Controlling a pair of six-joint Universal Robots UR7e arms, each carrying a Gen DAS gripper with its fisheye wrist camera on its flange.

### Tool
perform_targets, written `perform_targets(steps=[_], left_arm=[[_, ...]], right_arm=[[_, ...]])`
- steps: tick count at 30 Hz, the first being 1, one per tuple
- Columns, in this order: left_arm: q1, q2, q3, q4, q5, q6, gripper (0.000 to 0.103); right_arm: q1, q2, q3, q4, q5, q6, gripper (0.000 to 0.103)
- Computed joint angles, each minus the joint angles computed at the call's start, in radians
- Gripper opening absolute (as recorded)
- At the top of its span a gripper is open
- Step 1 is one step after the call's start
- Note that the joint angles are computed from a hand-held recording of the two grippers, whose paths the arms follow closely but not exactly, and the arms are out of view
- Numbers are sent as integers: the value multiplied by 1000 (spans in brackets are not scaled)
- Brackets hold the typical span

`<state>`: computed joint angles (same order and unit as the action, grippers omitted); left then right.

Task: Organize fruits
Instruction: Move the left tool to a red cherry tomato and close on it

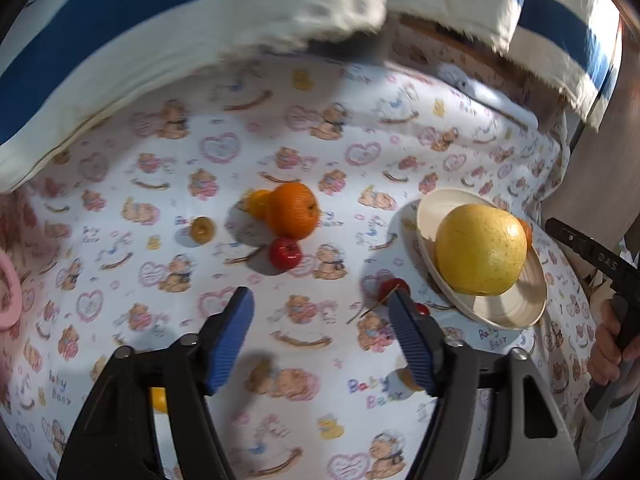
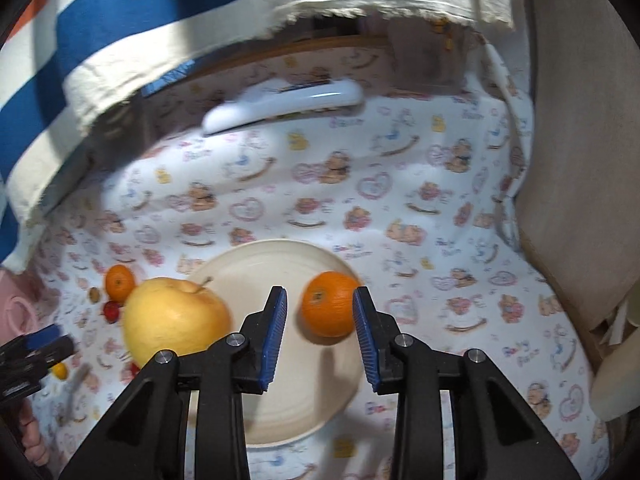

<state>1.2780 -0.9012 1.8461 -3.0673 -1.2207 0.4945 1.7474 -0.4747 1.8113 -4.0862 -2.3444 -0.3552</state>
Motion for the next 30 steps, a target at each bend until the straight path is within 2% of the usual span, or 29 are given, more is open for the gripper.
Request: perform_targets(steps=[4,8,11,12,14,26,28,30], left_arm=[[-19,28,-33,79,2,-28,58],[-30,59,-60,130,-3,-54,54],[-42,90,-72,136,27,-58,42],[-42,96,-79,148,27,-65,35],[-38,103,-92,174,15,-86,29],[-45,153,-130,205,55,-103,29],[-54,157,-115,164,83,-81,26],[-55,150,-106,158,75,-76,26]], right_arm=[[11,21,-22,-5,-16,-30,37],[4,19,-18,10,-13,-14,39],[5,21,-20,10,-19,-20,39],[5,19,-18,13,-18,-18,39],[5,14,-12,16,-13,-15,39],[8,13,-14,20,-23,-22,39],[9,15,-16,19,-25,-25,39],[9,14,-15,18,-26,-25,39]])
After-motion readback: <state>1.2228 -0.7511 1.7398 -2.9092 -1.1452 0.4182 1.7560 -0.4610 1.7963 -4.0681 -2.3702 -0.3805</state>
